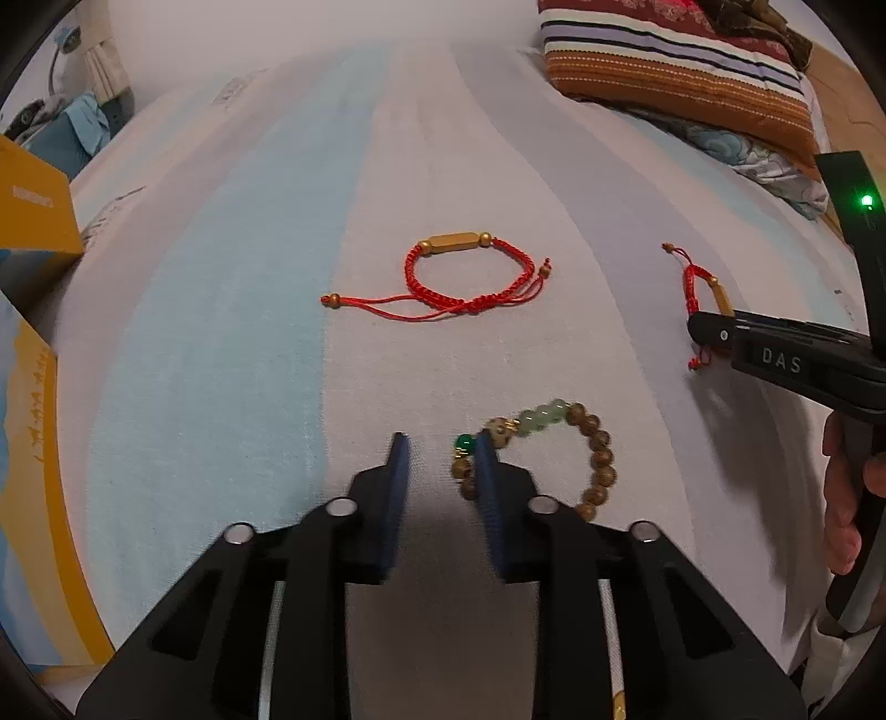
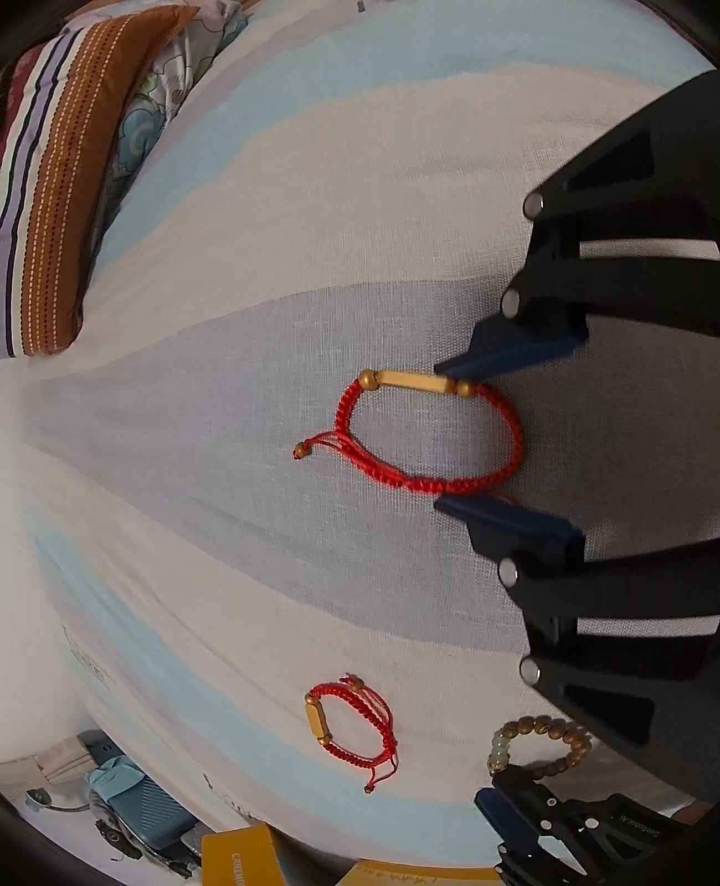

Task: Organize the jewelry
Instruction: 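Grasp the wooden-green bead bracelet with the left tool while the right tool grasps a red string bracelet, then carry the wooden bead and red string bracelets with both tools into the white box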

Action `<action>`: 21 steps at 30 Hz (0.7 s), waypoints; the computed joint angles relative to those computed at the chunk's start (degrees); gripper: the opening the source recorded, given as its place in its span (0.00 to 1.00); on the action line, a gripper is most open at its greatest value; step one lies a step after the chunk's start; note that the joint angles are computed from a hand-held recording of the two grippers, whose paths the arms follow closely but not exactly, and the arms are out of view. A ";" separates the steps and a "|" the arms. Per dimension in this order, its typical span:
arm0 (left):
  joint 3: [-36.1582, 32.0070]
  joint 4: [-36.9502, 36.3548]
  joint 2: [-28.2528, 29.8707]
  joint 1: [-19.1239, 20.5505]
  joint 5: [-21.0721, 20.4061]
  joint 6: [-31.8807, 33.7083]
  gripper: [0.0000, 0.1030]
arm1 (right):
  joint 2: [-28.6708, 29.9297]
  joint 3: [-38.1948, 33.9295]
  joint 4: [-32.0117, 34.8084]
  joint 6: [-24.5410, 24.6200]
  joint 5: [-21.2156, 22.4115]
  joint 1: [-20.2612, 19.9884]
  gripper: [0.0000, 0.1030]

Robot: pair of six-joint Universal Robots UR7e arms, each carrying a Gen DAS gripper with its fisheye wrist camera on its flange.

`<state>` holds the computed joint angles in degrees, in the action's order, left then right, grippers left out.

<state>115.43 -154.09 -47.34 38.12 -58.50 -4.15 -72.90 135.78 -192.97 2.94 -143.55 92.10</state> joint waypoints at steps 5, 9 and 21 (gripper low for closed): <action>0.34 0.64 -0.41 -0.28 -0.30 0.92 0.08 | 0.79 -0.26 -0.53 0.20 -1.10 0.67 0.17; 0.64 0.15 -1.01 -0.37 -0.93 0.86 0.07 | 1.10 0.11 -2.61 -0.24 -1.17 1.20 0.09; 0.81 -0.21 -2.75 -0.56 -2.40 0.08 0.07 | 1.52 0.74 -8.11 -2.87 -2.12 3.17 0.09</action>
<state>116.25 -154.30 -50.09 37.56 -60.90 -4.07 -71.38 136.52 -201.08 0.07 -145.67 95.27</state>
